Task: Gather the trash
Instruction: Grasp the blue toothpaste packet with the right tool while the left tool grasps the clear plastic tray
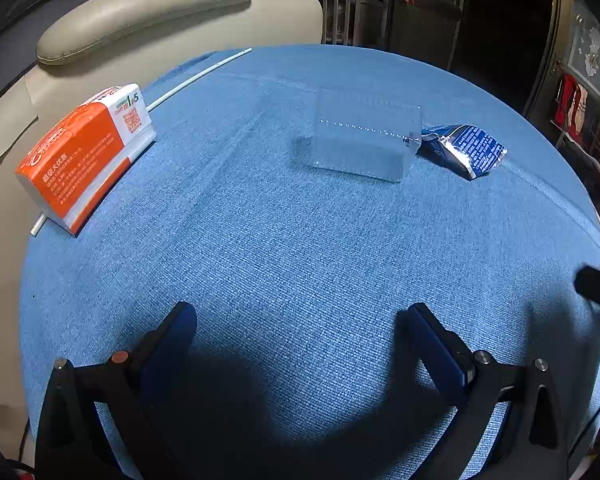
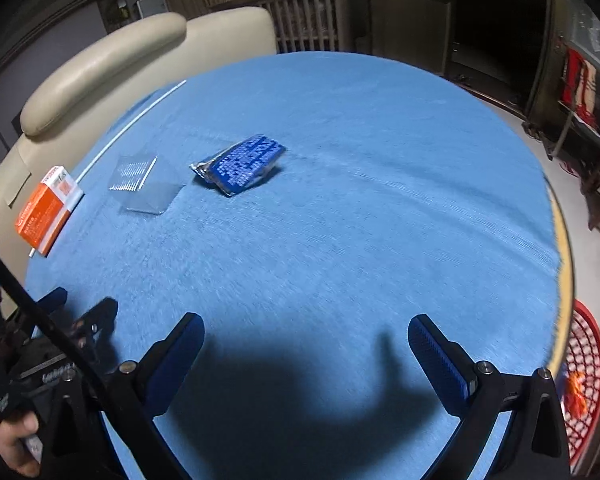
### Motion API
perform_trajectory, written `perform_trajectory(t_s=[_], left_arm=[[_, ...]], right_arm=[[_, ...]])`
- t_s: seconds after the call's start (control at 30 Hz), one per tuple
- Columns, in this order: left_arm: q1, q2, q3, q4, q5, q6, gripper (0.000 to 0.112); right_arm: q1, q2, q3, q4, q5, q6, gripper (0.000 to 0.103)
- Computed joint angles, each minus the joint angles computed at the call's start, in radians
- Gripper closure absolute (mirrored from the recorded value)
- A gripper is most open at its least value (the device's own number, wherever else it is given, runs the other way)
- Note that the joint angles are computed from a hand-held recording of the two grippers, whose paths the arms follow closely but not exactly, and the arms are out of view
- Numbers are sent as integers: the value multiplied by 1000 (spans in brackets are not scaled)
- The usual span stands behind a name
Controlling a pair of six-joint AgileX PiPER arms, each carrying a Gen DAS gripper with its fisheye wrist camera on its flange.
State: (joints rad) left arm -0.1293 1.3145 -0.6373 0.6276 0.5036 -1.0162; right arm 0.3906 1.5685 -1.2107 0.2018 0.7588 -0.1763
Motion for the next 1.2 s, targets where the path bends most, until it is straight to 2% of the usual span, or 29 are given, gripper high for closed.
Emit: perform_trajectory(t_s=[0.13, 0.37, 0.47, 0.73, 0.8, 0.83, 0.87, 0.97, 1.03, 1.1, 1.2], left_arm=[[-2, 0, 3, 7, -2, -9, 9], [-5, 1, 1, 9, 3, -14, 9], [-5, 0, 0, 8, 3, -13, 9], [-30, 5, -9, 20, 21, -42, 9], [-27, 9, -13, 19, 20, -40, 9], [-26, 9, -13, 18, 19, -37, 9], [-26, 9, -13, 17, 18, -36, 9], [-23, 13, -19, 10, 15, -28, 9], [6, 28, -48, -83, -22, 83, 9], [19, 50, -90, -128, -38, 124, 9], [-2, 105, -193, -32, -8, 51, 9]], right_arm=[[30, 88, -100, -6, -4, 5, 0], [83, 271, -372, -17, 13, -71, 0], [96, 371, -520, -14, 47, -115, 0], [114, 569, -748, -6, 126, -191, 0], [103, 617, -804, 24, 179, -203, 1], [106, 634, -816, 21, 169, -190, 9], [109, 620, -788, -4, 142, -173, 22], [84, 584, -737, 28, 123, -175, 25], [62, 552, -683, 45, 103, -176, 26], [32, 509, -609, 79, 74, -187, 26], [-11, 450, -519, 131, 55, -212, 26]])
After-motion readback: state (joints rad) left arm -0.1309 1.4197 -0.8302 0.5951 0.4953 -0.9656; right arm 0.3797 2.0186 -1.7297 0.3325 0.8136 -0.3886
